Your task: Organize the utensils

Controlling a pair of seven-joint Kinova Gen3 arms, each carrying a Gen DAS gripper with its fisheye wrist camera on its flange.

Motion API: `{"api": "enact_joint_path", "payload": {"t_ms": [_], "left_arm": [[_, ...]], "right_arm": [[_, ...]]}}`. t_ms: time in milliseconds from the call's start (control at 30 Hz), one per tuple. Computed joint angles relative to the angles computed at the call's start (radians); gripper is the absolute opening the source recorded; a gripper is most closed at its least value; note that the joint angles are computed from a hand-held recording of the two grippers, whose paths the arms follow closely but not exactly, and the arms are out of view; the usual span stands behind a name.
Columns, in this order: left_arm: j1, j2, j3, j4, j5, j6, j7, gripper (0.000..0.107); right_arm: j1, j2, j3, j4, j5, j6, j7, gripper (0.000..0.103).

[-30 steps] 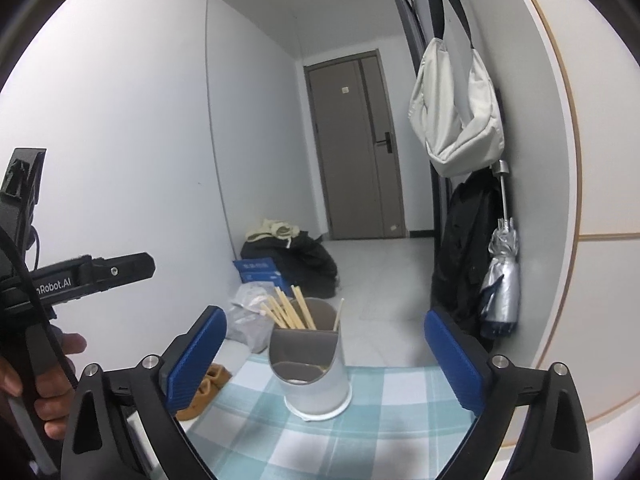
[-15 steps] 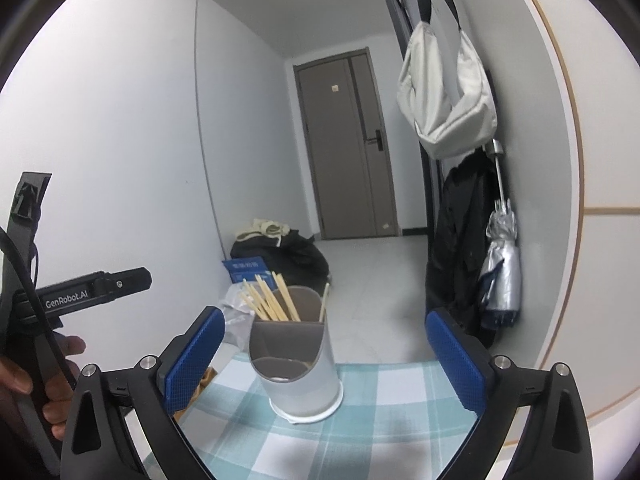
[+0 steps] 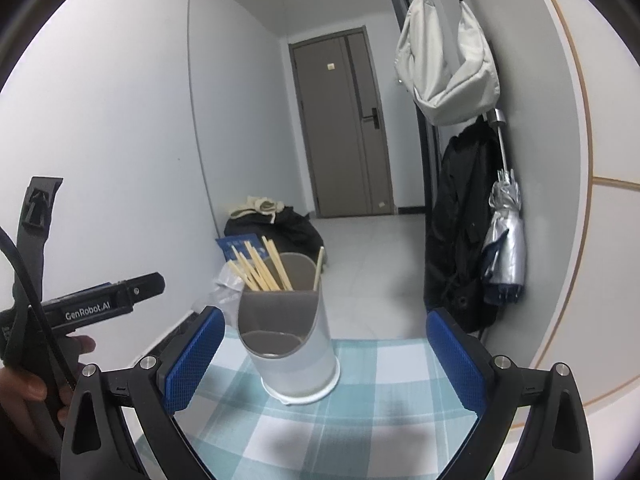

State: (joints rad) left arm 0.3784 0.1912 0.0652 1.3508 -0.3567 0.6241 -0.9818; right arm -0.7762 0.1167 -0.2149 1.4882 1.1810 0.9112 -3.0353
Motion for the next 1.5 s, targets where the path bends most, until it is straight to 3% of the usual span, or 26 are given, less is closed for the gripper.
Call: {"api": "enact_joint_path", "payload": {"t_ms": [200, 400, 967, 1133, 1333, 1500], "left_arm": [[0.008, -0.009, -0.006, 0.017, -0.021, -0.027, 0.017, 0.102], [-0.032, -0.006, 0.01, 0.005, 0.059, -0.007, -0.035, 0.102], [-0.013, -0.025, 0.003, 0.042, 0.01, -0.039, 0.004, 0.102], [-0.028, -0.028, 0.018, 0.049, 0.047, -0.052, -0.041, 0.102], [-0.013, -0.036, 0.006, 0.062, 0.012, -0.064, -0.005, 0.102], [-0.028, -0.033, 0.015, 0.058, 0.04, -0.057, -0.029, 0.102]], "right_arm": [[0.001, 0.004, 0.002, 0.0, -0.006, 0.003, -0.005, 0.102], [-0.002, 0.011, 0.006, -0.007, -0.022, 0.002, 0.009, 0.102], [-0.022, 0.011, 0.005, -0.004, 0.004, 0.038, -0.007, 0.102], [-0.016, 0.007, 0.004, 0.0, -0.01, 0.041, -0.024, 0.102], [-0.006, 0.0, 0.0, 0.004, -0.023, 0.041, -0.044, 0.102], [-0.006, 0.001, -0.002, -0.001, -0.025, 0.045, -0.042, 0.102]]}}
